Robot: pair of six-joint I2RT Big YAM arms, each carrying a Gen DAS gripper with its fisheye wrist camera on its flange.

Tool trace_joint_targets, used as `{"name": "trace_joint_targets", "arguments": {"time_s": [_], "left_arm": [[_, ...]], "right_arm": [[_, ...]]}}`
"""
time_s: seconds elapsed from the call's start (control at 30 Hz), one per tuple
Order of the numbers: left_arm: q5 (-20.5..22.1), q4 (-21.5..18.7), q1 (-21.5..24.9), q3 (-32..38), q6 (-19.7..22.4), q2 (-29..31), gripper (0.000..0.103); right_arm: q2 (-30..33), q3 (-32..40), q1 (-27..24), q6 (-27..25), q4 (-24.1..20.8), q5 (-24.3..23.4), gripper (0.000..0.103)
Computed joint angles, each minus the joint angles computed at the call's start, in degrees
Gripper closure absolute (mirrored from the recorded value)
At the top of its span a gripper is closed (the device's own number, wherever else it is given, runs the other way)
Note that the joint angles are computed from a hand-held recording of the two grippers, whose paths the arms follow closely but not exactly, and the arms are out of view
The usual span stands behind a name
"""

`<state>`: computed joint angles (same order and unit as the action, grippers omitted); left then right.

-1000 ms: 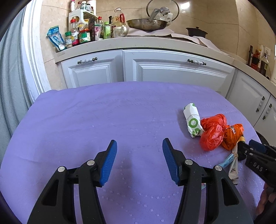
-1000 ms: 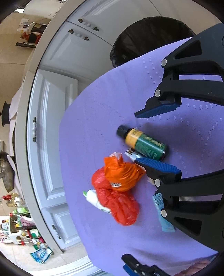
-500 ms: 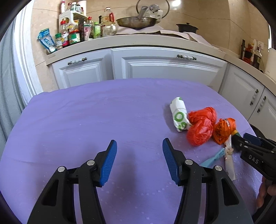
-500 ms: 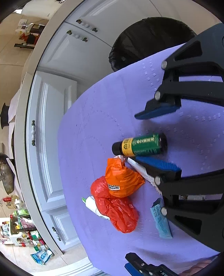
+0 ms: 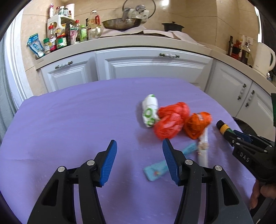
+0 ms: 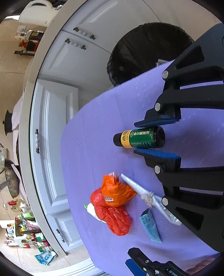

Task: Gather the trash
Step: 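Grasp the green spray can with the right tool while the left tool grasps the white wrapper, then carry the spray can and white wrapper over the bin and open both tools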

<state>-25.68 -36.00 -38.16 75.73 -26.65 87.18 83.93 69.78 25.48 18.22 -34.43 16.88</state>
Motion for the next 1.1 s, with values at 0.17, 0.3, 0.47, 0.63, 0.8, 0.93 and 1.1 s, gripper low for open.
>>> {"name": "trace_joint_targets", "arguments": {"time_s": [0.17,0.3,0.47,0.63,0.8,0.93,1.1], "left_arm": [[-0.5,-0.3,-2.7,1.4,0.1,1.0,0.049],[-0.5,-0.8,-4.7,2.7,0.0,2.2,0.049],[-1.4,-1.2,-7.1,4.5,0.9,4.7,0.049],[-0.6,-4.1,-7.4,7.3,0.6,7.5,0.056],[1.3,-6.6,-7.1,9.2,0.7,9.1,0.079],[2.2,-7.2,-7.0,9.5,0.8,9.6,0.087],[2.3,-5.2,-7.1,8.2,1.5,8.6,0.092]], "right_arm": [[-3.4,-3.5,-1.2,0.4,1.2,0.5,0.079],[-6.0,-6.1,-2.5,0.7,2.2,0.3,0.079],[-8.9,-8.9,-4.3,1.1,3.2,-0.2,0.079],[-11.3,-11.3,-6.1,1.5,4.0,-1.0,0.079],[-12.7,-12.7,-7.2,1.8,4.6,-1.6,0.079],[-13.3,-13.2,-7.4,1.9,4.8,-1.6,0.079],[-13.9,-13.5,-7.4,1.8,5.2,-1.4,0.079]]}}
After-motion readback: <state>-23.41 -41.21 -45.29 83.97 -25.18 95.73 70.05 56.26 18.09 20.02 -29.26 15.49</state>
